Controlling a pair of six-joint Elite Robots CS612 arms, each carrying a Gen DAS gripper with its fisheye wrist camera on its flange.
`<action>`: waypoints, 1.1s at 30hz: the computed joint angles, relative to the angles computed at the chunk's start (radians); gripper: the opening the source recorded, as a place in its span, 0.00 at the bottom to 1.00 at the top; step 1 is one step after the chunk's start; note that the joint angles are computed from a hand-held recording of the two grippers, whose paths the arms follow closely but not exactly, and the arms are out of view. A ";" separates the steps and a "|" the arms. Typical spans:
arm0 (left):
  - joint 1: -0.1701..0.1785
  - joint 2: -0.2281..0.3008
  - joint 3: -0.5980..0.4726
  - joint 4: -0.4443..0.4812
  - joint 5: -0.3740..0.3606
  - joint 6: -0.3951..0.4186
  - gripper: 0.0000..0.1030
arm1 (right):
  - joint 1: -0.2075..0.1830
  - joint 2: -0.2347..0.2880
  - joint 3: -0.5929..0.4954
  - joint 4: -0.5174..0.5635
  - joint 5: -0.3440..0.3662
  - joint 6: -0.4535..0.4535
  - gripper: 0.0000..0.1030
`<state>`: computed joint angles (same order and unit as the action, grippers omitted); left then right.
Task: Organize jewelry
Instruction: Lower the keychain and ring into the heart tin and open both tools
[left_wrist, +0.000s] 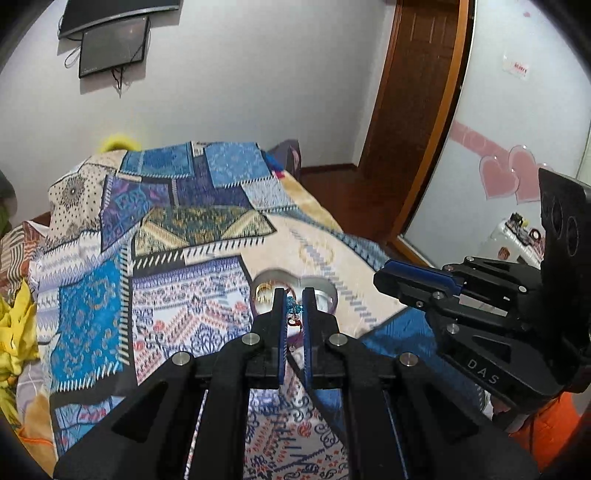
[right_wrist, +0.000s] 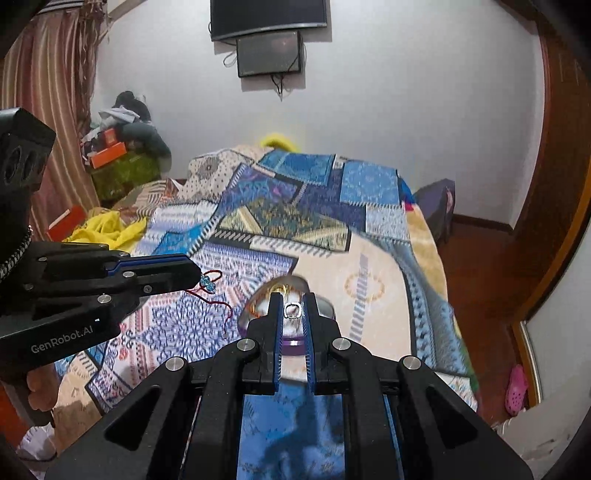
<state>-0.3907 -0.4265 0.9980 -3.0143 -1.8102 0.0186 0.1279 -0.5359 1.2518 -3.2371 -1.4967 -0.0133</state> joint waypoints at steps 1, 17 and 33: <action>0.001 0.001 -0.004 -0.007 -0.001 -0.002 0.06 | 0.000 0.001 -0.005 -0.004 0.000 -0.002 0.09; 0.006 0.086 -0.165 0.075 -0.032 -0.013 0.06 | -0.012 0.053 -0.098 0.069 0.051 0.024 0.09; 0.013 0.202 -0.366 0.351 -0.084 -0.005 0.06 | -0.022 0.112 -0.205 0.301 0.095 0.011 0.09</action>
